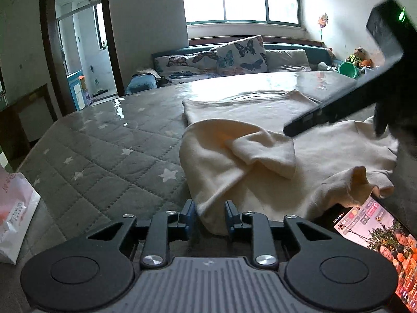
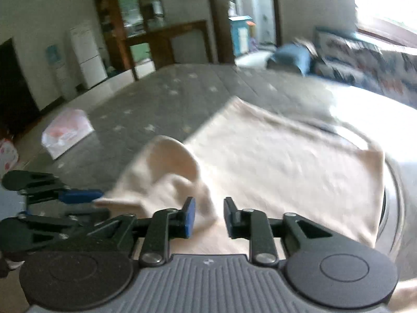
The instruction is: Fold clothes
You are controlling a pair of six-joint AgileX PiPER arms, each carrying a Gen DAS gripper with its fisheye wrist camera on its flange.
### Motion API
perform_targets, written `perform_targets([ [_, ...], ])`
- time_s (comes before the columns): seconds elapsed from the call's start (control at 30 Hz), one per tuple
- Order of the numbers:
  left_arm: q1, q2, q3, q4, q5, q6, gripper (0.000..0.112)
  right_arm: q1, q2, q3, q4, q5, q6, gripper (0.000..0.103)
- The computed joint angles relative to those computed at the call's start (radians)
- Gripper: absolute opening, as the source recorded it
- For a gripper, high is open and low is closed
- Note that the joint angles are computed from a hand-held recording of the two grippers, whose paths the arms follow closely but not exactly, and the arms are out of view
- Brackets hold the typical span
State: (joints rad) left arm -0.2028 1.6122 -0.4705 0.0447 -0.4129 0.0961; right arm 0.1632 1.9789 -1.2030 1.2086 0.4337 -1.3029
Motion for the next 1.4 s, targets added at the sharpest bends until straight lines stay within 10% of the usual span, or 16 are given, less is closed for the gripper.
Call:
perform_targets([
  [0.23,-0.017,0.015,-0.003,-0.068,-0.018,0.067,0.027,-0.042,0.077,-0.002,0.211,0.061,-0.118,0.033],
  [0.3,-0.016,0.018,-0.004,-0.068,-0.020,0.071,0.022,-0.032,0.069,-0.003,0.196,0.053,-0.117,0.010],
  [0.53,0.009,0.007,-0.001,-0.059,-0.015,0.020,0.011,0.006,-0.051,0.006,0.262,0.015,-0.242,0.007],
  [1.03,0.106,-0.064,0.056,0.147,-0.035,-0.173,0.011,0.117,-0.187,-0.150,0.038,0.021,-0.092,0.007],
  [1.2,0.035,-0.110,0.085,0.034,-0.061,-0.027,0.045,0.130,-0.177,-0.155,0.018,0.008,-0.067,0.007],
  [1.33,-0.020,-0.069,0.043,-0.077,-0.063,0.074,0.046,0.123,-0.190,-0.134,0.042,0.008,-0.095,0.007],
  [1.4,-0.025,-0.037,0.003,-0.123,-0.022,0.110,0.025,0.110,-0.202,-0.118,0.048,0.009,-0.104,0.007],
])
